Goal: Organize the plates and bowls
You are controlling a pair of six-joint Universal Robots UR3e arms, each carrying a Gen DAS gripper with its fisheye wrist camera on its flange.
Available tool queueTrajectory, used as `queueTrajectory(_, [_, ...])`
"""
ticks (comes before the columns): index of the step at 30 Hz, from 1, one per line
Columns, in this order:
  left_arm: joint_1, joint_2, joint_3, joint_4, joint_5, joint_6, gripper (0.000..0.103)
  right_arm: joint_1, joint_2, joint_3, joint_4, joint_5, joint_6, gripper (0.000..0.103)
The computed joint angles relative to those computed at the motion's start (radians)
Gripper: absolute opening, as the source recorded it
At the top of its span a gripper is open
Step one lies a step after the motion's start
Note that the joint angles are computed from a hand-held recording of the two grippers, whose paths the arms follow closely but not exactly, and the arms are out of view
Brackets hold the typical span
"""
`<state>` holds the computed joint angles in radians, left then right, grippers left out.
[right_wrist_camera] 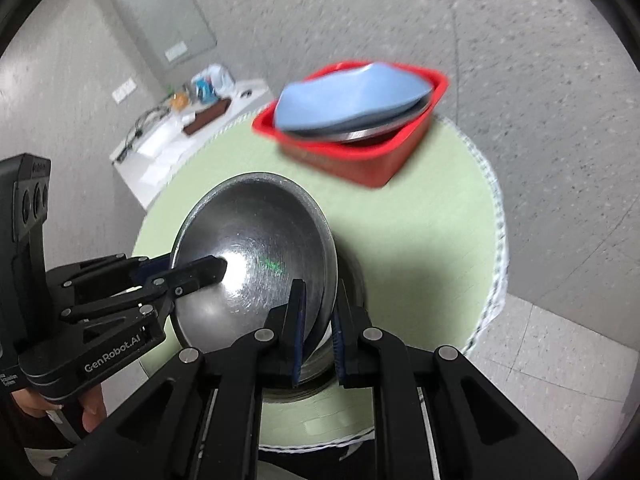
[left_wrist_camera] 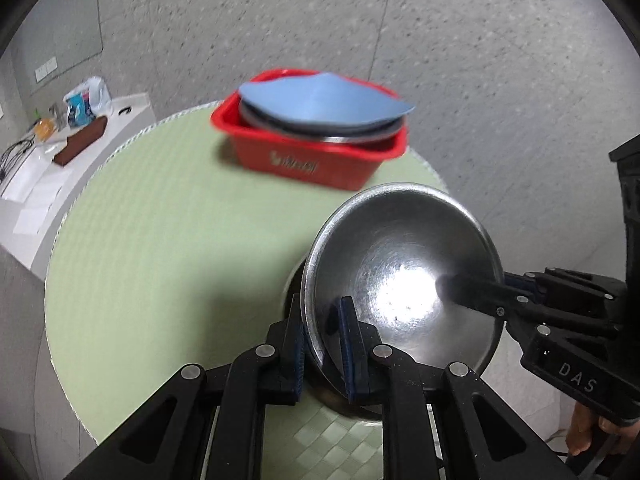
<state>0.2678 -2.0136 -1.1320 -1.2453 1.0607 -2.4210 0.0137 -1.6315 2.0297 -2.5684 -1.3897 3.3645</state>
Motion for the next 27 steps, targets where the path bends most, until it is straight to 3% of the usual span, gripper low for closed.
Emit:
queueTrajectory(16, [-0.030,-0.094,0.059,0.005,0.025,0.014,0.017,0.072,0.076,-0.037,0.032,-0.107,0.064,0.016])
queueTrajectory(23, [-0.027,-0.109,0.069,0.019,0.014,0.014,0.018,0.085,0.066,-0.040,0.026,-0.113,0.067,0.034])
queueTrajectory(24, [-0.020,-0.102,0.059,0.031,-0.001,0.014,0.022,0.085,0.058,-0.034,0.020,-0.113,0.071,0.037])
queueTrajectory(27, [-0.001,-0.072,-0.006,0.119,-0.028,-0.022,0.053,0.103,0.031,-0.029,-0.007,-0.171,0.088,0.058])
